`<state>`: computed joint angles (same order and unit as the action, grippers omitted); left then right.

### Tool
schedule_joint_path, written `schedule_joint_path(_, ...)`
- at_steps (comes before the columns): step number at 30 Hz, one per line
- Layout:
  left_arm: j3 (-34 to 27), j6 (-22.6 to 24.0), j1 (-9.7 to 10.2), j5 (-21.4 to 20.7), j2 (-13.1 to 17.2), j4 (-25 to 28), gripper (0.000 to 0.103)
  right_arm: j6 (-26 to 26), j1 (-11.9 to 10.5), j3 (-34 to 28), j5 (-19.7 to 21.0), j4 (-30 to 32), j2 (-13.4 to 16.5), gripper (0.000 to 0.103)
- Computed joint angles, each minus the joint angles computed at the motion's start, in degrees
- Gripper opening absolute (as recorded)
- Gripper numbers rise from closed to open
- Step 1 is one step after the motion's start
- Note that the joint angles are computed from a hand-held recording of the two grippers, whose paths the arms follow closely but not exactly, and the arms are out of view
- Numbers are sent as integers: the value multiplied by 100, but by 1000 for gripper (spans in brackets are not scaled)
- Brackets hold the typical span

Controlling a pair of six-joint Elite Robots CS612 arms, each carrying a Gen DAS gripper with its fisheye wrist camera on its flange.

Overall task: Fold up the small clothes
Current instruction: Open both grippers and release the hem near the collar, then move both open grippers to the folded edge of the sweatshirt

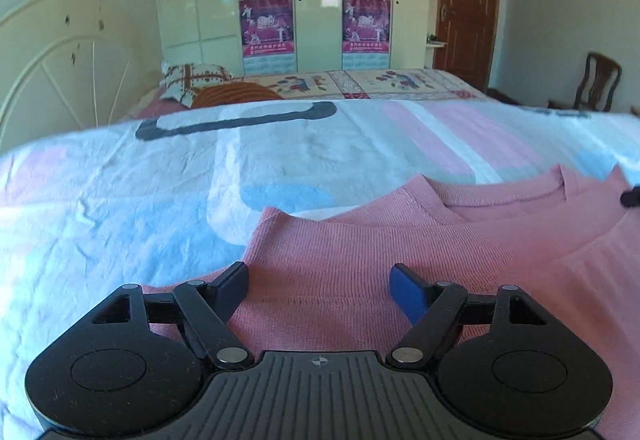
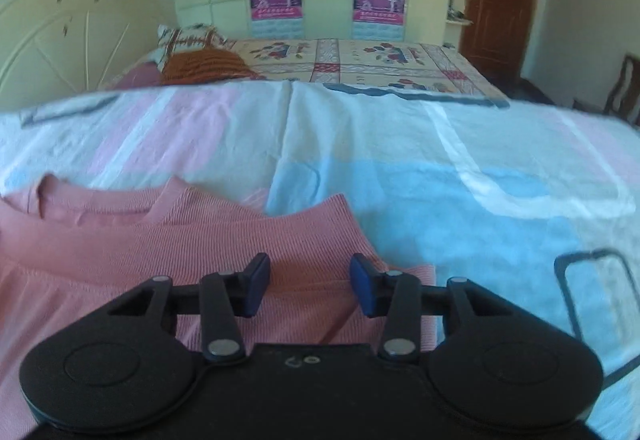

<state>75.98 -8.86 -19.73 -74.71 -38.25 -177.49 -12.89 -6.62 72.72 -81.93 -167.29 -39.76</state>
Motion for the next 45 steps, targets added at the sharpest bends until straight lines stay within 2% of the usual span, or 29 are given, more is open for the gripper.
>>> schedule_joint_path(2, 56, -53, -86, 279, -83, 6, 77, -50, 91, 26, -258, -80, -24, 45)
schedule_joint_path(3, 129, -58, -109, 167, -139, -207, 77, 9, 101, 141, -191, -274, -84, 46)
schedule_joint_path(6, 482, -87, -191, -498, -357, -739, 77, 4, 62, 605, 462, -791, -315, 47)
schedule_joint_path(8, 632, -4, -283, -826, -416, -836, 77, -222, 59, 836, 731, -775, -405, 47)
schedule_joint_path(9, 625, 116, -338, -842, -411, -611, 77, -399, 105, 843, 566, -519, -400, 47)
schedule_joint_path(10, 592, 196, -392, -727, -397, -305, 77, -487, 157, 860, 325, -503, -348, 50)
schedule_joint_path(11, 581, 235, -438, -608, -350, -183, 78, -422, 157, 917, 324, -728, -333, 50)
schedule_joint_path(14, 702, -95, -498, -419, -469, -245, 78, -211, 208, 933, 109, -624, -432, 48)
schedule_joint_path(17, 982, -416, -564, -334, -609, -858, 78, -195, 166, 1275, 577, -1054, -638, 49)
schedule_joint_path(20, 1219, -651, -607, -566, -686, -1307, 79, -282, 129, 1556, 1132, -1163, -803, 49)
schedule_joint_path(23, 1324, -448, -705, -483, -733, -993, 79, -364, 140, 1723, 1329, -1073, -890, 49)
schedule_joint_path(25, 1326, -247, -766, -250, -721, -566, 79, -568, 205, 1746, 1104, -930, -890, 49)
schedule_joint_path(27, 1417, -213, -795, -105, -737, -703, 79, -682, 239, 1748, 908, -856, -864, 50)
schedule_joint_path(30, 1450, -283, -799, 71, -791, -647, 79, -651, 230, 1796, 896, -939, -872, 50)
schedule_joint_path(32, 1490, -400, -740, -16, -811, -682, 79, -681, 214, 1820, 898, -938, -892, 50)
schedule_joint_path(34, 1578, -426, -698, 19, -857, -754, 79, -600, 161, 1889, 916, -1028, -932, 50)
schedule_joint_path(36, 1739, -502, -651, 262, -948, -797, 79, -280, 87, 1942, 697, -1308, -931, 47)
schedule_joint_path(38, 1927, -883, -553, 386, -1048, -723, 83, 242, -58, 1887, 416, -1131, -900, 47)
schedule_joint_path(39, 1988, -1077, -504, 405, -1071, -690, 86, 372, -149, 1869, 519, -1015, -889, 47)
schedule_joint_path(40, 2053, -1213, -433, 281, -1074, -831, 86, 423, -239, 1884, 764, -1014, -890, 47)
schedule_joint_path(43, 2050, -1234, -449, 383, -1118, -708, 86, 230, -183, 1858, 577, -849, -944, 47)
schedule_joint_path(45, 2061, -1128, -519, 509, -1138, -770, 86, 186, -141, 1937, 593, -991, -1010, 47)
